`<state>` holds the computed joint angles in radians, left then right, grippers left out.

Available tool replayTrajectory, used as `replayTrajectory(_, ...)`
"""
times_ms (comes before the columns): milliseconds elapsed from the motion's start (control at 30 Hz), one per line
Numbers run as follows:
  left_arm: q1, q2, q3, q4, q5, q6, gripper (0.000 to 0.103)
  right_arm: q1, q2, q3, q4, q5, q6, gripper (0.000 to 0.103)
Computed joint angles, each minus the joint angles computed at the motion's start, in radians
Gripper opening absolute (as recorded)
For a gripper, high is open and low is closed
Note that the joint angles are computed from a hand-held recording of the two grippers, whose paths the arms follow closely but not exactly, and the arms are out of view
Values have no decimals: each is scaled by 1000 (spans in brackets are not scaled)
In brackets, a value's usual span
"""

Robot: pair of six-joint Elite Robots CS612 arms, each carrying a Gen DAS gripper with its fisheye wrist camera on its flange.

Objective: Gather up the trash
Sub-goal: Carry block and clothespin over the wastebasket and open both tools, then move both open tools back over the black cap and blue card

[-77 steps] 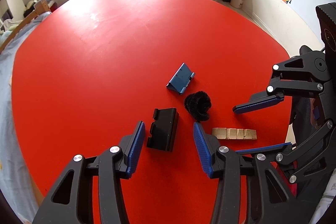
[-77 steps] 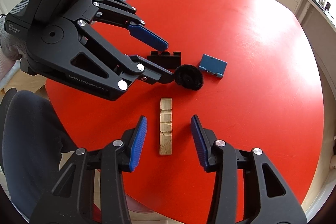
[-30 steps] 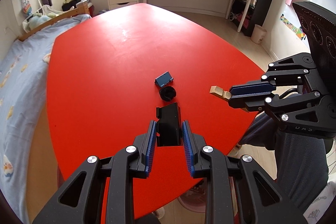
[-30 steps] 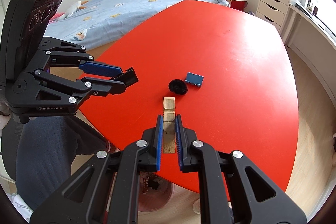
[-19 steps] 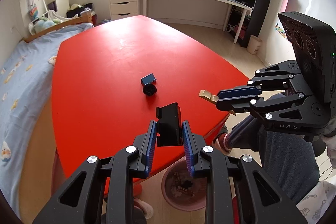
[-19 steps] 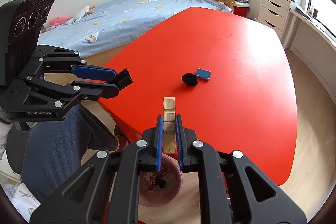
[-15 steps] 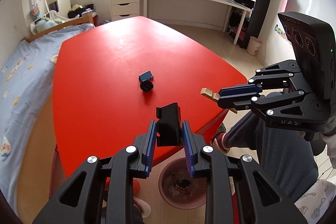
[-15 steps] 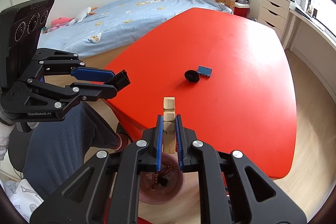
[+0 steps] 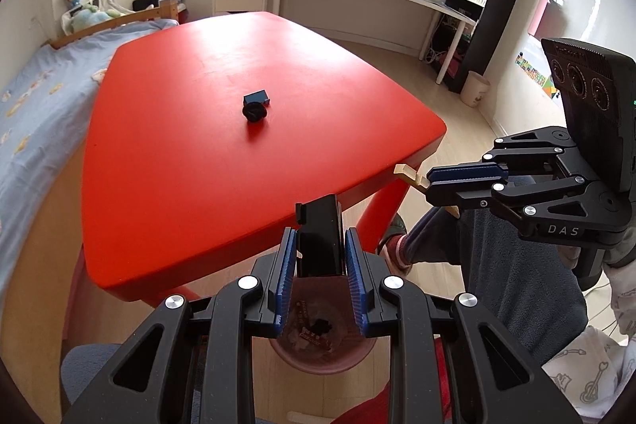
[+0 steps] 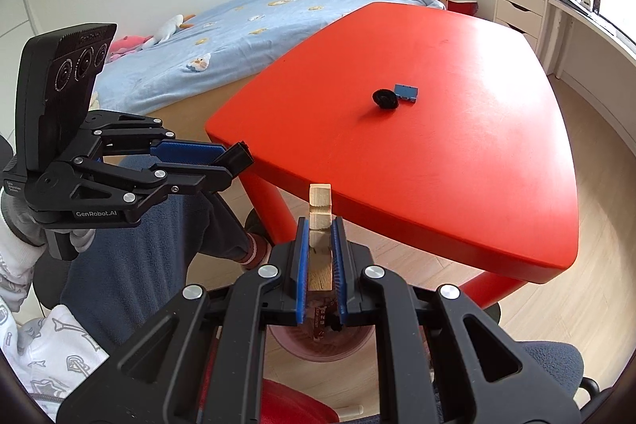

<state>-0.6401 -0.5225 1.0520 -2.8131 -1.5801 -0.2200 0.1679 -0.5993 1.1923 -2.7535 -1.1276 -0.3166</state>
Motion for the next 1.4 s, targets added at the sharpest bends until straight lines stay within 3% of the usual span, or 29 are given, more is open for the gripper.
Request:
replayTrajectory(733, -8, -5, 33, -12, -40, -16, 25, -3, -3, 28, 28, 38, -18, 12)
replayTrajectory(767, -8, -5, 34, -15, -34, -16, 28, -2, -3, 28, 22, 29, -16, 20)
replayTrajectory(800, -8, -7, 36, -16, -33, -18, 38, -2, -2, 28, 17, 23, -9, 49)
replayTrajectory(833, -8, -7, 36, -14, -23, -25, 48, -2, -1, 30, 3, 19, 4, 64)
replayTrajectory(867, -9, -8, 41, -22, -8, -35, 71, -4, 0, 34, -22, 16, 23, 80)
replayTrajectory(900, -10, -11, 49, -42, 9, -48, 87, -5, 0, 36, -33, 17, 34, 84)
replayTrajectory(967, -9, -14, 58, -61, 21, -63, 91, -6, 1, 36, -36, 10, 46, 95)
replayTrajectory(1067, -8, -15, 60, -55, 29, -75, 95, -9, 3, 33, -31, 14, 57, 98)
replayTrajectory(1400, -5, -15, 58, -50, 18, -88, 95, -10, 3, 36, -24, 11, 80, 100)
